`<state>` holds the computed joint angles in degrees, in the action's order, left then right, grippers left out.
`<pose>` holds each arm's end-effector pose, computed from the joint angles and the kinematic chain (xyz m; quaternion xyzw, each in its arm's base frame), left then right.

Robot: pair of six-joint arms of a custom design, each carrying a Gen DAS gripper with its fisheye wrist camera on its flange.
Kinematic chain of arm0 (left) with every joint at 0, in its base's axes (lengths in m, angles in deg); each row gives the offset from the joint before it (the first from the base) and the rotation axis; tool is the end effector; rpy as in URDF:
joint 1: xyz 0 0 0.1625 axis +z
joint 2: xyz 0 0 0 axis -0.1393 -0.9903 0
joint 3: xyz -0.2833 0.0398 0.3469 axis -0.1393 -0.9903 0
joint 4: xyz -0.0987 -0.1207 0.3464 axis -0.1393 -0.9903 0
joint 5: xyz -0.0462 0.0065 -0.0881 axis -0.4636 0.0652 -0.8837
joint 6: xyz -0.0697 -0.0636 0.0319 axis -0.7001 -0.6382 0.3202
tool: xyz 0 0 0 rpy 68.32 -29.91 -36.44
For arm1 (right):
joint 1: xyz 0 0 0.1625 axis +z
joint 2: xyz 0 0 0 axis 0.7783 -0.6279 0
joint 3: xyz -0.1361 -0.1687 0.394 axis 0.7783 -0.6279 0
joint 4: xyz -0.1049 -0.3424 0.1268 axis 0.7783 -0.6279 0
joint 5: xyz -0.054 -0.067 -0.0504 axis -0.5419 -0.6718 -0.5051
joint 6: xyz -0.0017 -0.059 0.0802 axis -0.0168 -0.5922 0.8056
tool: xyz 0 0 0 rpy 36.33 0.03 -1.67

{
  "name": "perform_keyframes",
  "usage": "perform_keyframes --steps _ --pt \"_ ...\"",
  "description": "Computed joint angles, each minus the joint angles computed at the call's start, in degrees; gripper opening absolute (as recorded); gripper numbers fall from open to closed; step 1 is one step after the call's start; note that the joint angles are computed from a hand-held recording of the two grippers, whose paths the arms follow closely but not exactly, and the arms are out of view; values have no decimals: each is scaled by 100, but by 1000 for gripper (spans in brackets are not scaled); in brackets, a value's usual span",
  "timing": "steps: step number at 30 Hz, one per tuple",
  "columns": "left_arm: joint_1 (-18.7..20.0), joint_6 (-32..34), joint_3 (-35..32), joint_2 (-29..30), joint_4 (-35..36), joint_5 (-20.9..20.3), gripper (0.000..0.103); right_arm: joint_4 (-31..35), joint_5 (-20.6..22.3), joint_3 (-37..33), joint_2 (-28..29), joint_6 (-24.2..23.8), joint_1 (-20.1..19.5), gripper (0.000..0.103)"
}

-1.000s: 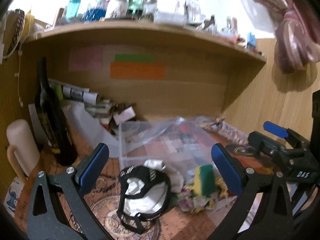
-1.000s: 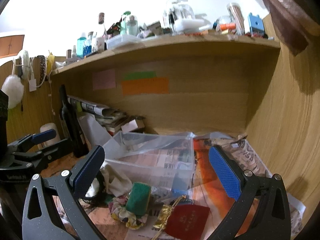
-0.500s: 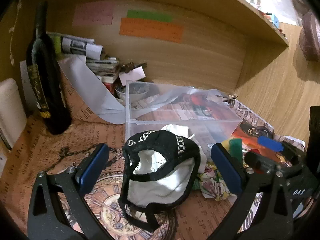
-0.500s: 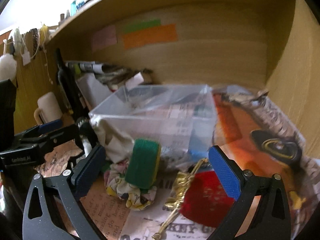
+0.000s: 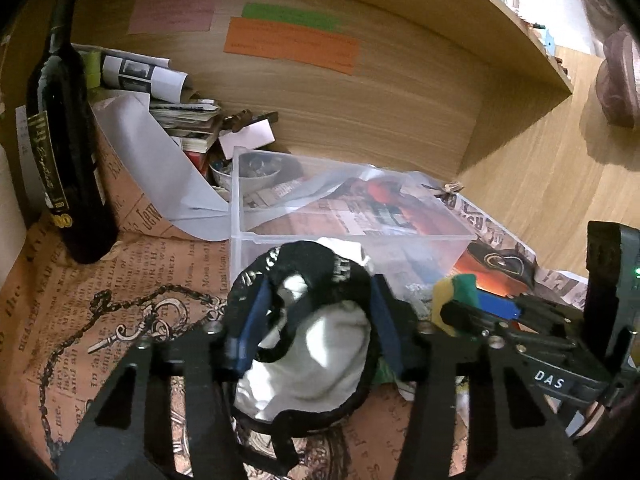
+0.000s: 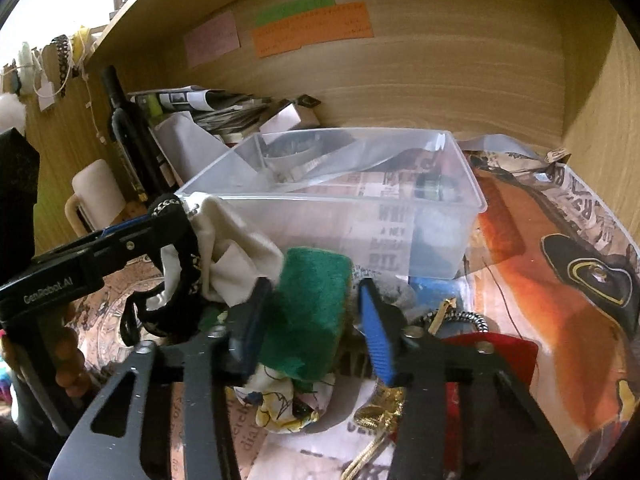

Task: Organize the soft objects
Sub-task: 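Grasp the black-white cloth mask with the left tool while the right tool grasps the green sponge, then drop the mask into the clear box with the left tool while the right tool drops the sponge in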

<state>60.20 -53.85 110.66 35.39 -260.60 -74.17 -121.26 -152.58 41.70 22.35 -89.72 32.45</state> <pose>-0.2330 -0.6570 -0.0052 0.0403 0.8095 -0.5095 0.2889 0.0601 -0.7550 0.1579 0.4360 -0.8678 0.2250 0.0783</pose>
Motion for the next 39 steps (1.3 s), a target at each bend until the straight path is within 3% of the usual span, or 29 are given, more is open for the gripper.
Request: perform_keyframes --steps 8,18,22,28,39 --pt "-124 -77 245 -96 -199 -13 20 -218 178 136 -68 -49 -3 32" --pt "-371 511 246 -180 -816 222 20 -477 580 228 -234 -50 10 32" --pt "-398 1071 -63 -152 -1073 281 20 -625 752 123 -233 33 53 32" --pt "-331 1550 -474 -232 -1105 -14 19 -760 948 -145 -149 117 125 32" --pt "-39 2072 -2039 102 25 83 19 -299 641 -1303 395 194 365 32"
